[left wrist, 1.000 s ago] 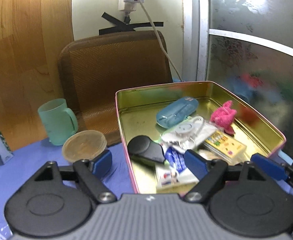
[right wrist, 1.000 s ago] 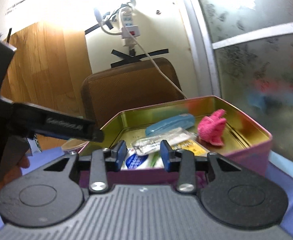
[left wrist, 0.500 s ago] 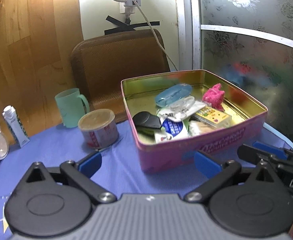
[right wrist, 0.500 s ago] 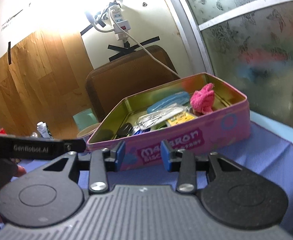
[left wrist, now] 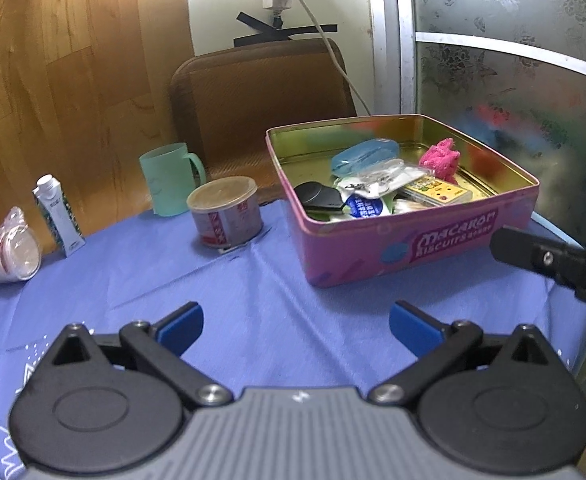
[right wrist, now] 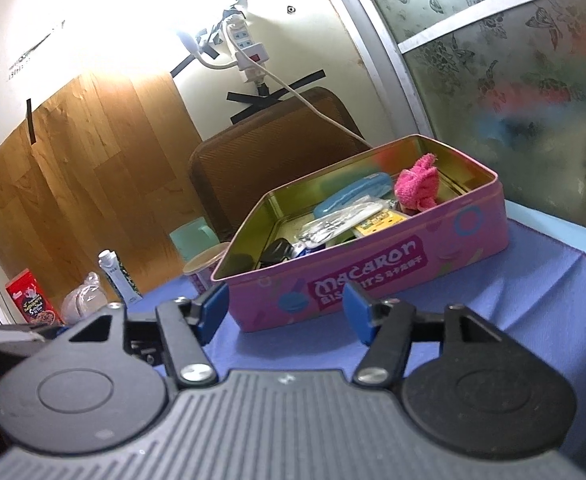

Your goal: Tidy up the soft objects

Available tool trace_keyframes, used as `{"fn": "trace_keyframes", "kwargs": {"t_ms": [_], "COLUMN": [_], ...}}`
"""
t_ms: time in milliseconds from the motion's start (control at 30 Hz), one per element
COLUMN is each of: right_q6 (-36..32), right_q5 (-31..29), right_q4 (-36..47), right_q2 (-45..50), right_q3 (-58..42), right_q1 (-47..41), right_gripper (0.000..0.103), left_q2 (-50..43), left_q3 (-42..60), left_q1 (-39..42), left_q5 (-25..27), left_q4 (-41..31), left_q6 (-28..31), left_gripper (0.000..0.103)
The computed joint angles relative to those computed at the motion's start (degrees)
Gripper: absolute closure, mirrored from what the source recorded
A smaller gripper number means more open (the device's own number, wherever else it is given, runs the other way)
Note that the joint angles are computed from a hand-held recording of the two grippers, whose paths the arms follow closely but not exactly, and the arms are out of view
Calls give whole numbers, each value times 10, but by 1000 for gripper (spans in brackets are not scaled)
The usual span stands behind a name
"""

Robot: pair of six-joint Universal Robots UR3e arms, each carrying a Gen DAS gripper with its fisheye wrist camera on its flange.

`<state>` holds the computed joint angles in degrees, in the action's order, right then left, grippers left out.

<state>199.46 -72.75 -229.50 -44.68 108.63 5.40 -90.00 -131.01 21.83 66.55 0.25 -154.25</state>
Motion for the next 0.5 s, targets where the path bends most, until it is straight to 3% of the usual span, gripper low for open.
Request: {"fn": "trace_keyframes", "kwargs": {"t_ms": [500], "right_q6": [-7], "right_q5": [1], "right_q4": [-5], "right_q2": [-12], "right_q3": [4], "right_q1": [17], "right_gripper": [33], "left_q2": [46], "left_q3": [-61], "left_q1": [43], "left_q5": [-21], "left_q4": [3], "left_q6": [24], "left_gripper": [0]}}
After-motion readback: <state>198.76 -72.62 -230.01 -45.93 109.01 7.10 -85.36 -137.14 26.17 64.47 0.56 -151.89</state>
